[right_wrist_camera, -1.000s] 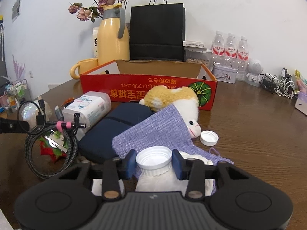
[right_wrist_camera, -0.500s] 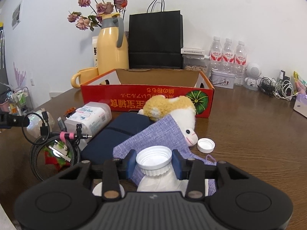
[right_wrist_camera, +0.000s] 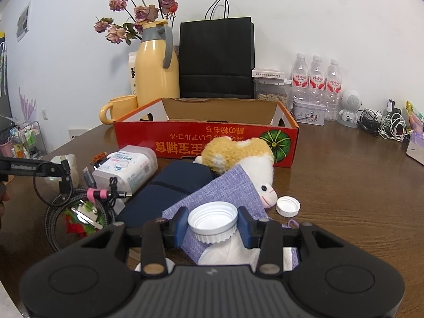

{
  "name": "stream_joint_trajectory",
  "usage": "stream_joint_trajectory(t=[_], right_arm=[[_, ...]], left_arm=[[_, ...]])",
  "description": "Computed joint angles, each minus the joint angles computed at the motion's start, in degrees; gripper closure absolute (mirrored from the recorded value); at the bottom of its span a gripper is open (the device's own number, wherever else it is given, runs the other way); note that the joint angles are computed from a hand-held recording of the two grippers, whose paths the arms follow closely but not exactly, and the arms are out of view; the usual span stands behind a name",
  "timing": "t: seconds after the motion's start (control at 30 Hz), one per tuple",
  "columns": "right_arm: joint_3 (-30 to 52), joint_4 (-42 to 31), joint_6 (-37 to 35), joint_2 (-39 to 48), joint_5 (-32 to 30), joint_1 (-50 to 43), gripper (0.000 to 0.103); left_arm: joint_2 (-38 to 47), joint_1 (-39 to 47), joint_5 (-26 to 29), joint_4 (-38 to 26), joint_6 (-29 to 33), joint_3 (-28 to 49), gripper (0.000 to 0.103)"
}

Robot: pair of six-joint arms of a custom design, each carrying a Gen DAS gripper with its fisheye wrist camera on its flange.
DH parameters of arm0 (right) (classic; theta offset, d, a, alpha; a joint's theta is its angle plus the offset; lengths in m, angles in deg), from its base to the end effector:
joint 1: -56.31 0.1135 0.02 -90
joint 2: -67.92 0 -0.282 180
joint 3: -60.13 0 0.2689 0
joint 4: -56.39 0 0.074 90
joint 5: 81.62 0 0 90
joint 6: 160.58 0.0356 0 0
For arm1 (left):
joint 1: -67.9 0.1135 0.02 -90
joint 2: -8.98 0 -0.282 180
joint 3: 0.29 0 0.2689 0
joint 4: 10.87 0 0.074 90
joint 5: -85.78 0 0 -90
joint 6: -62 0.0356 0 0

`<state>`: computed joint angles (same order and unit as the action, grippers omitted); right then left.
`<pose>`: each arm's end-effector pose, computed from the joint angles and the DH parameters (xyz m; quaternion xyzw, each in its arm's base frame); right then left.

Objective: Organize objects
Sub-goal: 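Grasp the white bottle cap with the right tool while the left tool grasps the clear plastic bag, then carry the cap and bag into the cardboard box and open both tools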

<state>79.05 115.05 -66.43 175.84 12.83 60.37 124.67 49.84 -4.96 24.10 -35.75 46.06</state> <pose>0.2056 0.0118 0.0577 0.0200 0.8668 0.0020 0.4982 0.3116 -0.1011 0.0541 0.0765 0.8811 -0.0986 0.4561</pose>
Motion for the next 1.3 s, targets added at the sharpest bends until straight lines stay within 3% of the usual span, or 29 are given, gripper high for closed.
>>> stream_joint_trajectory(t=[0.03,0.13,0.47,0.8,1.0,1.3], right_arm=[[0.04,-0.21,-0.03,-0.27,0.09,0.02,0.065],[0.17,-0.93,-0.16,-1.15,0.14,-0.18,0.065],[1.37,-3.48,-2.12,-4.83,-2.37,-3.11,0.064],[11.35,-12.12,-6.62,-11.74,-4.38,-4.56,0.065],[25.25,-21.61,-6.13,-7.48,-9.30,-7.41,0.065],[53.15,-46.30,-7.71,9.70,-12.18,-11.16,0.065]], left_arm=[[0.43,0.18,0.88,-0.03,0.01,0.43,0.052],[1.15,0.56,2.77,1.16,0.01,0.56,0.065],[-3.40,1.24,3.71,2.11,0.70,0.30,0.067],[-4.88,-2.87,3.24,-3.31,1.77,11.71,0.067],[0.84,-5.14,3.22,-13.11,2.38,25.64,0.067],[17.00,-6.01,3.59,-42.06,4.26,56.66,0.067]])
